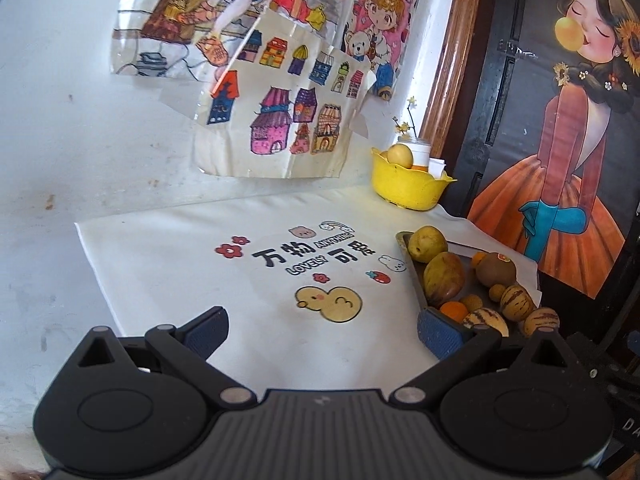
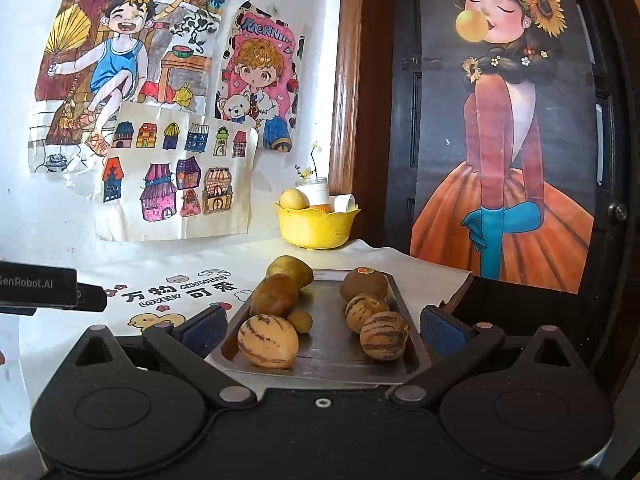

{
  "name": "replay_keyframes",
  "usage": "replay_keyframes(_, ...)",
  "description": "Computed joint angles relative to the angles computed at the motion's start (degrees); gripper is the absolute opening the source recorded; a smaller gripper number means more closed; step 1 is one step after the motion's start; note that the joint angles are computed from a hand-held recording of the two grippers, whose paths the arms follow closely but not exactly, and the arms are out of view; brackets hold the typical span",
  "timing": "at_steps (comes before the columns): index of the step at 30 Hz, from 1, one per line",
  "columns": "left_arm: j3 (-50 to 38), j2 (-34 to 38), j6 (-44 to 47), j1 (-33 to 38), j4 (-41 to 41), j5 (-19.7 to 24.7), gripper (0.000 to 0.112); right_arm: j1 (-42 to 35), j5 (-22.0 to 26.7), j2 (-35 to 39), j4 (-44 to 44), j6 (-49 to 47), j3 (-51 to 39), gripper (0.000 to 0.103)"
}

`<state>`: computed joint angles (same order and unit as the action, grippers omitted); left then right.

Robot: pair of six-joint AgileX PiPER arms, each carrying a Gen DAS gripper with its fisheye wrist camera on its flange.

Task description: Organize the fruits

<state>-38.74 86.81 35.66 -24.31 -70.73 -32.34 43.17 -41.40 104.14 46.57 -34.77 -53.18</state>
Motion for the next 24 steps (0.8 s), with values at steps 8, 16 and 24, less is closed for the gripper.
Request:
replay_keyframes(8,6.19,-3.57,-3.9,-1.75,3.32,-4.19,0.103,3.78,-4.93,-1.26,0.37,1.58,3.37,0.102)
replay_keyframes(16,13.28,-6.17,-6.17,-5.61,6.44,-10.78,0.103,6.87,-8.4,-0.73,-0.84,5.47,6.52,0.102)
replay_keyframes(24,17.93,-7.98,-8.01,-7.9,5.93,-14.47,0.103,7.84,-10.38,-0.05,-1.53,7.21,7.73,0.102)
